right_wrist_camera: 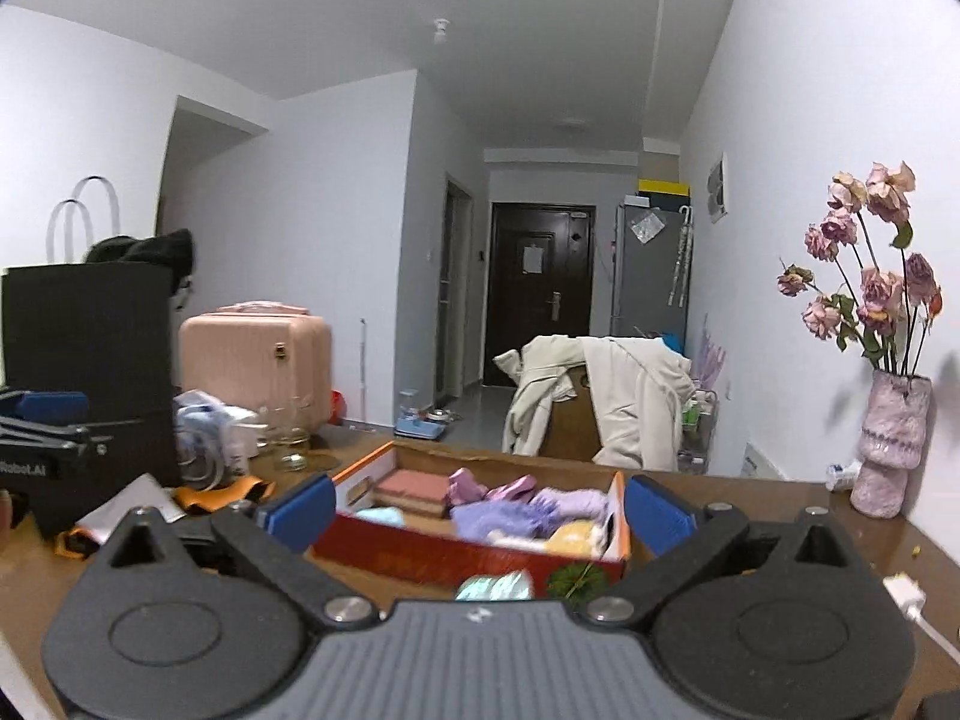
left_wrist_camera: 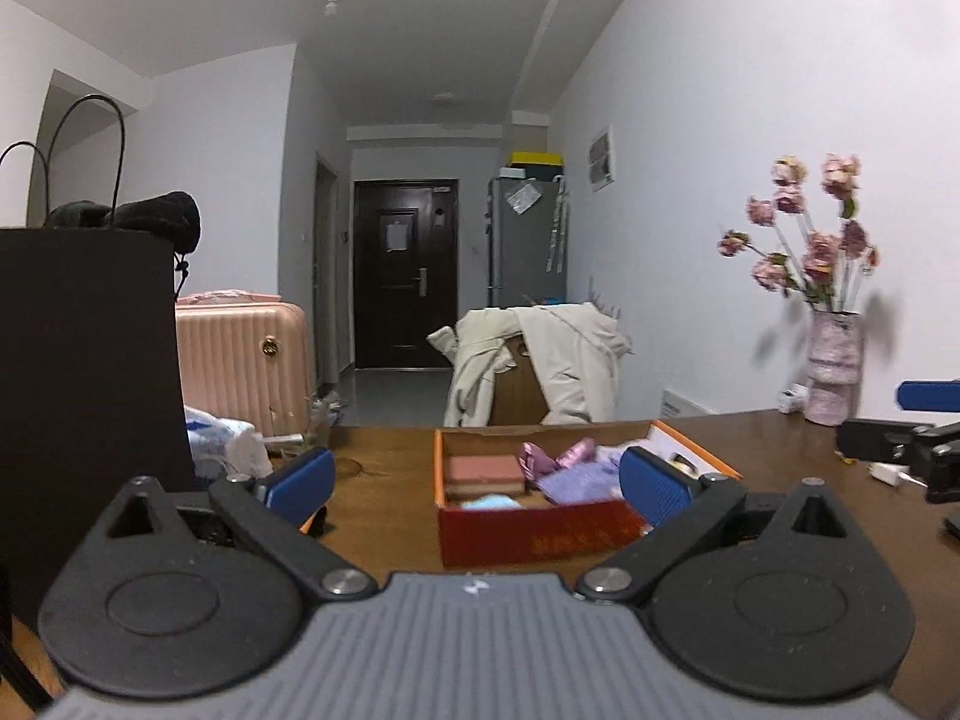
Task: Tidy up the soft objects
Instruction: 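Lower both grippers onto the blue tissue pack and close on it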
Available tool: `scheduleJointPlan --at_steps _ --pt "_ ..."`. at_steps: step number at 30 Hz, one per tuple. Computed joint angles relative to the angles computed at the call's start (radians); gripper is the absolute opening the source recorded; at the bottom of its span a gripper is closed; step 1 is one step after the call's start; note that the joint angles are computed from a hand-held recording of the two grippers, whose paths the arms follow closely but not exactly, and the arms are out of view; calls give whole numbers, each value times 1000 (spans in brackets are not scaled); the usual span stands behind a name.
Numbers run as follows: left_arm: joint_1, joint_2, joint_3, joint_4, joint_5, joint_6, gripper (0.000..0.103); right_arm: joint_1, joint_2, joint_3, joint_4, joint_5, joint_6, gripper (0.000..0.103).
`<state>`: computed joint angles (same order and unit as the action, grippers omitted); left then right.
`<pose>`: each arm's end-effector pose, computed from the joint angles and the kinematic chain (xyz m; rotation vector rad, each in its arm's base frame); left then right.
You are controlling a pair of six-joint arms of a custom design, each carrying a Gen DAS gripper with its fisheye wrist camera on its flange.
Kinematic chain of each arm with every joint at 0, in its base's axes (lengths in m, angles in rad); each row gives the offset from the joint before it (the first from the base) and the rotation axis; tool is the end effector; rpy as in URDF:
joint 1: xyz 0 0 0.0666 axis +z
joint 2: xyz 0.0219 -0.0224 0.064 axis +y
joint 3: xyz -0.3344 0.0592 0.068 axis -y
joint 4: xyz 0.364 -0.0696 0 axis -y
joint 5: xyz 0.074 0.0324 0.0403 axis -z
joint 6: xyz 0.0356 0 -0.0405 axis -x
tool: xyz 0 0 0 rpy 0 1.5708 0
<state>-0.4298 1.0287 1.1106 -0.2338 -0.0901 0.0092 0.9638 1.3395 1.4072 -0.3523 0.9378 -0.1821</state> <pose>0.3453 -0.1552 0.4652 0.2952 1.7029 -0.2469 0.2896 0.3660 0.4694 -0.0487 1.7371 -0.0316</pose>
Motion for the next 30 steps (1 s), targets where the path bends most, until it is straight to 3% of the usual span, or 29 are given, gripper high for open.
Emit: scheduleJointPlan --at_steps 4,9,11,16,19,22,25,27,30 --pt "-13 -96 -114 8 21 4 103 79 -6 -58 -42 75 -100 103" --pt "-16 -165 -194 -35 40 18 103 142 -8 -108 -101 91 -217 103" --pt "-15 -159 -193 -49 40 9 103 141 -5 -109 -125 76 -259 103" --pt "0 -102 -156 -55 54 26 103 113 12 -88 -134 55 -270 102" --pt "9 -54 -126 -65 66 31 103 81 20 -84 -116 -11 -268 98" --pt "17 6 -87 -81 79 38 103 37 45 -59 -137 -82 -284 85" --pt "33 80 -35 -101 106 46 101 -15 76 -32 -144 -197 -329 61" --pt "57 133 6 -121 145 70 94 -51 102 -11 -139 -291 -350 47" --pt "95 221 79 -163 191 106 74 -103 167 42 -119 -405 -377 42"
